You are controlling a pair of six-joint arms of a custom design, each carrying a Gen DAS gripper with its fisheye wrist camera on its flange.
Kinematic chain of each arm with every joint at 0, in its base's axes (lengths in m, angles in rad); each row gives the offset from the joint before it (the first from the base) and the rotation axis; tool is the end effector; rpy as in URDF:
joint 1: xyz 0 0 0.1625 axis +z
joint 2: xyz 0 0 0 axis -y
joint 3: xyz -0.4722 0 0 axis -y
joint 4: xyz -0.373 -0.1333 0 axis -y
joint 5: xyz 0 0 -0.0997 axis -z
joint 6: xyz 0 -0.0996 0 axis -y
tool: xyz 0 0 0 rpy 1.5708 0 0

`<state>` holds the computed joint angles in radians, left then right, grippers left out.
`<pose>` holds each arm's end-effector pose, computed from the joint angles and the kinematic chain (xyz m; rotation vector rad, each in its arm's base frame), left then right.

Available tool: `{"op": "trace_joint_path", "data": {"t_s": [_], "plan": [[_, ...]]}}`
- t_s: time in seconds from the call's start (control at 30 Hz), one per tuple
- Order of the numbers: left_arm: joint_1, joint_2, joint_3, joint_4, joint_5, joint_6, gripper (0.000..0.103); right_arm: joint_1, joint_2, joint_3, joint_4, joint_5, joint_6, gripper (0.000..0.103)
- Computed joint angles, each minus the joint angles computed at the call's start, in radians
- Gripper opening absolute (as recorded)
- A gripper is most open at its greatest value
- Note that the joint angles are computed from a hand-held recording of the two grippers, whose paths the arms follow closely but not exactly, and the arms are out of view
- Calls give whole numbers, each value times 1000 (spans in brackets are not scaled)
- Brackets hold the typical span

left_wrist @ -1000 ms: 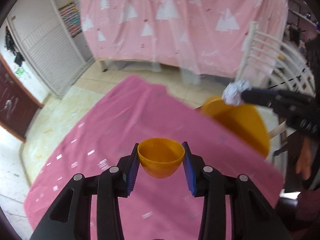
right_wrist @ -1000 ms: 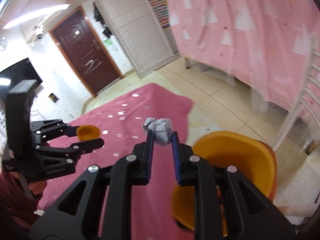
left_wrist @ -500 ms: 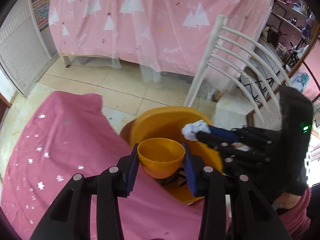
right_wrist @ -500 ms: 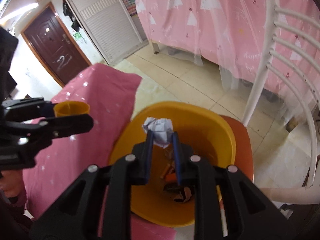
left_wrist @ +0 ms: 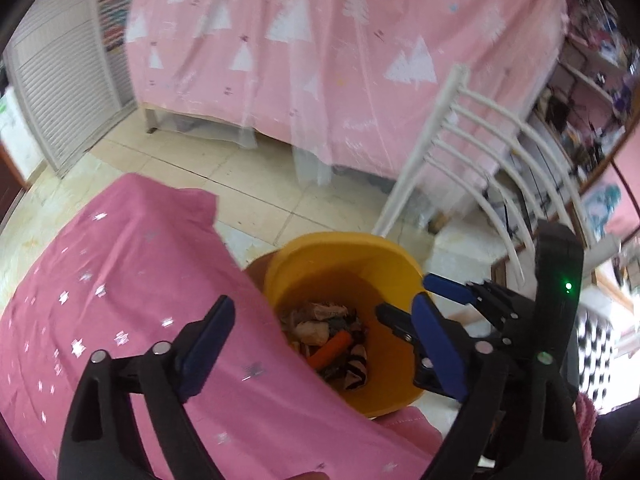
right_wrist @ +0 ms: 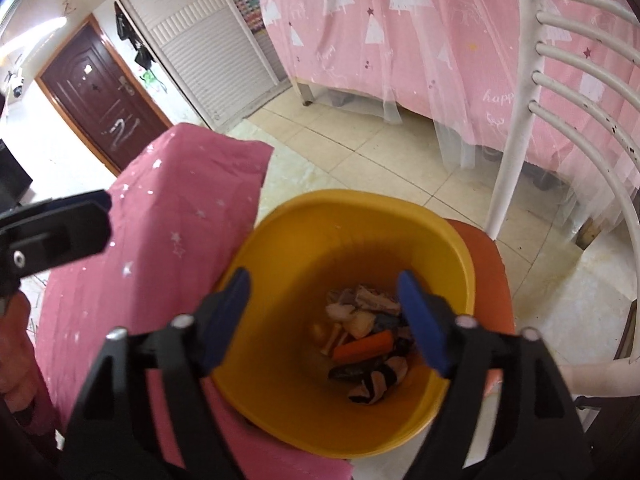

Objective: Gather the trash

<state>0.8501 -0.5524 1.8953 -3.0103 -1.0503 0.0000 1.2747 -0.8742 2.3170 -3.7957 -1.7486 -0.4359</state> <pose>-0.2545 -0.5668 -0.0295 0.9072 2.5048 -0.3706 -0.0324 -0.5028 0.1555 0.0849 -2.5573 0.9028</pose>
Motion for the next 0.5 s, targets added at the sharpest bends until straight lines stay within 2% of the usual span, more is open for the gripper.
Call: {"op": "trace_joint_path", "data": {"t_s": [0.03,0.1,0.17,0.33,0.5], "plan": [[2,-11,17,-25,5,-5,88,8,4,5,-18,5,0,91],[7,-38,70,-114,26,-15,92,29,8,8,-35,-2,-3,97],[14,-67,118,-179,34,-19,95,62,22,13,-75,-23,-34,97],[19,-122,238,-339,92,-23,95,142,57,27,-177,-69,-72,97],[11,-164,373,-536,181,3,95,217,95,30,-237,-75,-70,97]]}}
